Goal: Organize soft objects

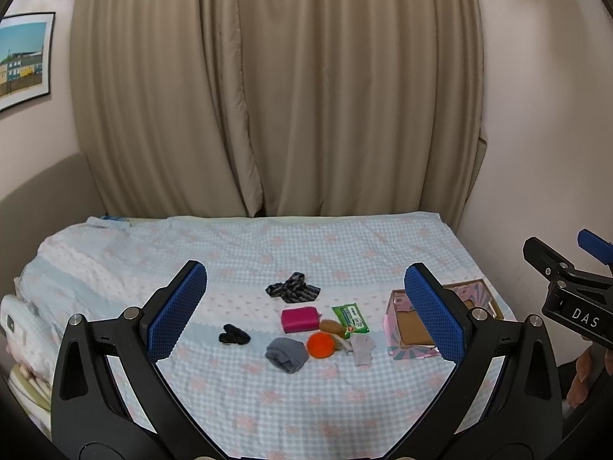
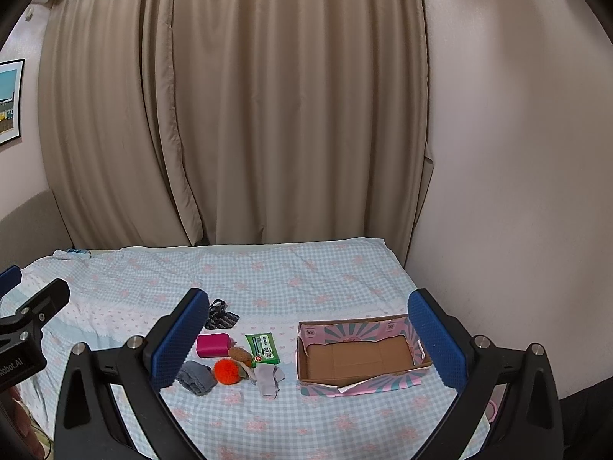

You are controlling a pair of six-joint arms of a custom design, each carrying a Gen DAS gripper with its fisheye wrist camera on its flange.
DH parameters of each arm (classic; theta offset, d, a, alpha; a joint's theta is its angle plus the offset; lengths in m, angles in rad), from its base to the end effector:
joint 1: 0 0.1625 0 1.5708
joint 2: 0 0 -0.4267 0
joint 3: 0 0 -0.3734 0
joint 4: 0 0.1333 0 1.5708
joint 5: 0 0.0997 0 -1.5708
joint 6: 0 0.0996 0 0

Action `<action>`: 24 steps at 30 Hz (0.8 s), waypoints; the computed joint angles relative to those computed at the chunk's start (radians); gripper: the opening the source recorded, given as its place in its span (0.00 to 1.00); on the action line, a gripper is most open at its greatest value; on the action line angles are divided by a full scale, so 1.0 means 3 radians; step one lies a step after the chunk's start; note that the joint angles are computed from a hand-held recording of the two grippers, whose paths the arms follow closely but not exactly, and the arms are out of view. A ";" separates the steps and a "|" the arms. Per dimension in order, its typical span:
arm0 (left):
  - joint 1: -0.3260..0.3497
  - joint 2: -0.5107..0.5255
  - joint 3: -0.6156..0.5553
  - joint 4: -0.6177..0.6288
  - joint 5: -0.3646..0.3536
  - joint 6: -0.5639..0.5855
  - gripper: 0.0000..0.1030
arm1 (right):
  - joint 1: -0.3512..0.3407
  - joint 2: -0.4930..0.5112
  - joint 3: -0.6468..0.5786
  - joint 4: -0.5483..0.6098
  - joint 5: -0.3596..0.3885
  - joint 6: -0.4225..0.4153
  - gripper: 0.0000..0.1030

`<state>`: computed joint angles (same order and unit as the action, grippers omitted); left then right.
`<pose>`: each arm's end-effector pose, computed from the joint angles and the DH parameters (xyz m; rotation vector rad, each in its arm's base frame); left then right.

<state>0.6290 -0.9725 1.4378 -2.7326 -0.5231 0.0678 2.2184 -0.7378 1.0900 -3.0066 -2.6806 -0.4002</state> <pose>-0.4226 -0.5791 0.3733 0.6480 2.1092 -1.2383 0.4889 -0.5732 0.3881 0.3274 -1.9445 1.2448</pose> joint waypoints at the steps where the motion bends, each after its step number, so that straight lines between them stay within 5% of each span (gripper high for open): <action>1: 0.0000 -0.0003 0.0002 0.0006 0.0000 -0.0010 0.99 | 0.0001 -0.0007 0.0011 0.0005 0.0001 0.0010 1.00; 24: 0.0031 0.0076 -0.0135 0.0380 0.0056 -0.0325 0.99 | 0.0024 -0.0061 -0.0032 0.0423 -0.0027 0.0271 1.00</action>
